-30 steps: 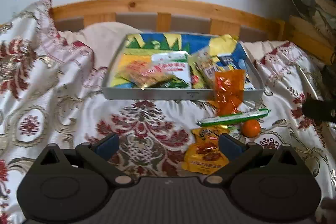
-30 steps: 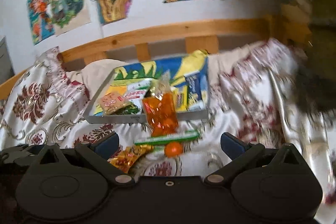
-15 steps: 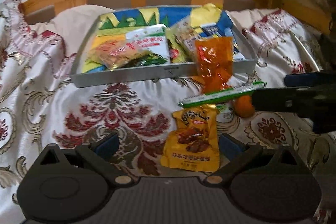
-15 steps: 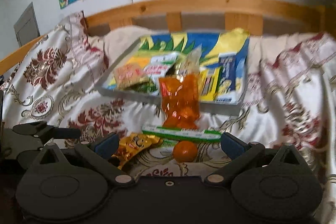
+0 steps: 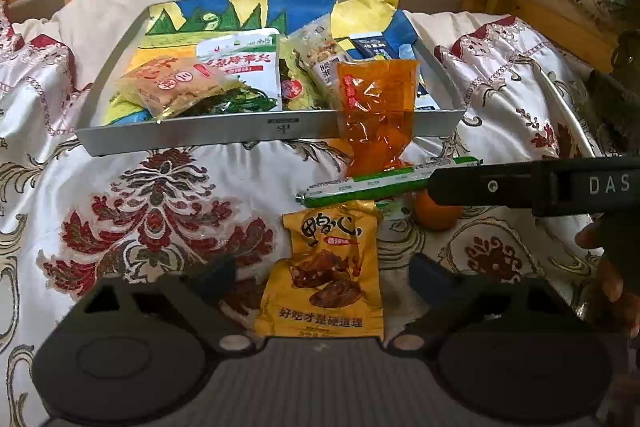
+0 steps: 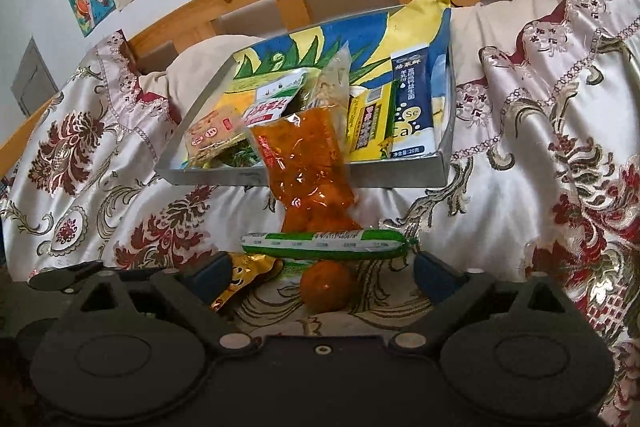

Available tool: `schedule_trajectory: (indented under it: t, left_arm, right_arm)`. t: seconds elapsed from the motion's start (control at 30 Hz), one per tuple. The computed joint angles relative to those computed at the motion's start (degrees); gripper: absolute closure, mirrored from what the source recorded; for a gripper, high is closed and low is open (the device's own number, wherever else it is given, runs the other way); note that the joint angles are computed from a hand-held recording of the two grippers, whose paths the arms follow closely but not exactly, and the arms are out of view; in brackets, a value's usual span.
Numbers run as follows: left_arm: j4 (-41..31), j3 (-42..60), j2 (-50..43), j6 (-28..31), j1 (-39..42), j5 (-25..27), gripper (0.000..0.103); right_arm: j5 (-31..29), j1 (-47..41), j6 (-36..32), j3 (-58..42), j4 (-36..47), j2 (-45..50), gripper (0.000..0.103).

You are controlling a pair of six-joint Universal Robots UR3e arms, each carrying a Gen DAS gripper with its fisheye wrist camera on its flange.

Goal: Organize snacks
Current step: 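Move the left gripper to the yellow jerky packet while the right moves to the mandarin orange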

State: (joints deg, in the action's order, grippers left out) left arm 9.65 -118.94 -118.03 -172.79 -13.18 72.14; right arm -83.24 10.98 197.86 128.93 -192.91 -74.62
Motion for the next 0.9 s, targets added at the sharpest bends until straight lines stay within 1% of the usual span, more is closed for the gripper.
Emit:
schedule_trajectory:
  t: [0.03,0.1,0.13,0.27,0.33,0.4,0.47,0.53,0.6,0.67,0.73,0.77,0.83,0.9]
  left_arm:
    - [-0.75,0.17,0.07,0.12,-0.06,0.0,0.019]
    - [-1.52,0.05,0.21,0.56,-0.23,0.0,0.025]
    - [-1.29,-0.3,0.28,0.82,-0.3,0.02,0.027]
    - [-1.88,0.17,0.3,1.28,-0.97,1.06,0.032]
    - [-2.83,0.93,0.1,0.58,-1.14,1.95,0.038]
    - [-3.23,1.18,0.0,-0.29,-0.86,1.65,0.038]
    - [-3.17,1.0,0.17,-1.05,-0.82,1.79,0.039]
    - [-2.77,0.82,0.29,-1.2,-1.35,3.02,0.04]
    - [-2.71,0.49,0.62,-1.36,-1.69,3.98,0.041]
    - [-3.39,0.16,1.32,-1.4,-1.77,4.54,0.041]
    - [-3.75,-0.55,2.13,-1.49,-1.46,4.53,0.041]
    - [-3.8,-0.74,2.29,-1.54,-1.31,4.36,0.041]
    - [-3.68,-0.96,2.32,-1.49,-1.03,4.06,0.041]
    - [-3.57,-1.06,2.44,-1.56,-1.16,4.29,0.042]
  right_arm:
    - [0.13,0.12,-0.23,0.08,-0.26,0.04,0.01]
    - [-0.12,0.62,-0.78,-0.18,-0.28,0.31,0.014]
    - [-0.27,0.87,-1.08,-0.48,0.11,0.46,0.015]
    - [-0.07,1.36,-1.73,-1.12,0.77,1.03,0.024]
    - [-0.6,1.84,-1.95,-1.73,1.48,1.48,0.027]
    - [-1.37,2.45,-2.05,-2.46,2.33,2.15,0.031]
    - [-2.51,3.16,-2.2,-3.18,2.99,2.92,0.033]
    - [-3.52,3.83,-2.31,-3.62,2.48,3.86,0.034]
    - [-4.44,4.41,-2.59,-4.14,2.11,4.71,0.04]
    - [-5.44,4.88,-2.66,-4.65,2.42,5.18,0.044]
    - [-5.81,5.05,-2.7,-4.92,2.64,5.3,0.048]
    - [-6.02,5.18,-2.82,-4.99,2.59,5.45,0.052]
    - [-7.13,5.83,-3.32,-5.46,2.67,6.0,0.056]
    - [-8.52,6.7,-3.92,-6.1,2.78,6.65,0.063]
